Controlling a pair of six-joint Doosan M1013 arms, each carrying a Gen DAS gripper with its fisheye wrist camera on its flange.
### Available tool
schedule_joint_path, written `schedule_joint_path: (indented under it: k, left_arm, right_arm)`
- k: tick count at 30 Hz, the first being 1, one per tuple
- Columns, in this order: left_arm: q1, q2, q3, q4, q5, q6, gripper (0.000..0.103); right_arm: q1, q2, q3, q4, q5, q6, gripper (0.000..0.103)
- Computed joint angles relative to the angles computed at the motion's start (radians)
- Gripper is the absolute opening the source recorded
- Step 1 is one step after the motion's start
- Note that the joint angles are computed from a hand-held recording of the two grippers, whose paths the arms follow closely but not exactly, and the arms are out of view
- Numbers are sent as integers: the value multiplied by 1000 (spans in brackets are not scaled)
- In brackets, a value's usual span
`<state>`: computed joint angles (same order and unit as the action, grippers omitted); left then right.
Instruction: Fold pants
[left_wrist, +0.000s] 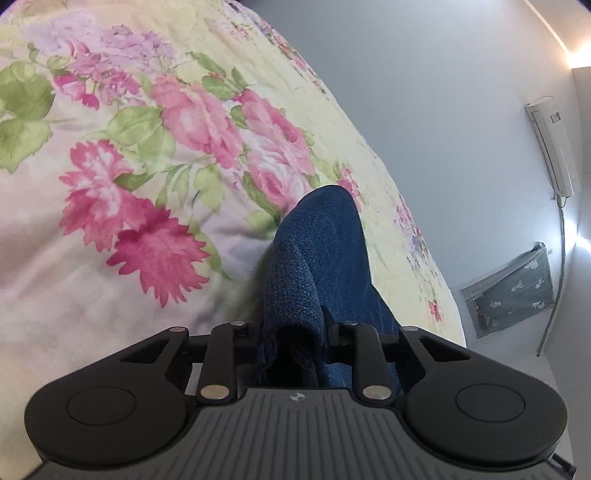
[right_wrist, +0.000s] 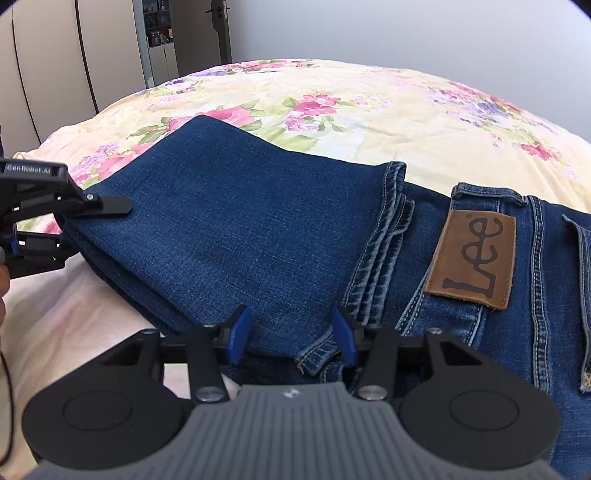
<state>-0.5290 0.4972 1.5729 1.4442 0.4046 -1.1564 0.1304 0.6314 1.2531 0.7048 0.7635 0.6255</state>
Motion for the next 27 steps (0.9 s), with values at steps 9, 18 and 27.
schedule_joint_path:
  k: [9,18,27]
  left_arm:
    - [-35,-5,-41,66,55,202,22]
    - [-57,0,-79,55,81,336,19]
    - [-101,27,-169,2,108,650,19]
  right_arm:
    - [-21,52,-206,44,179,163,56]
    - [-20,41,-260,43,207,190,59]
    - [-75,-11,-162,99,169,147,59]
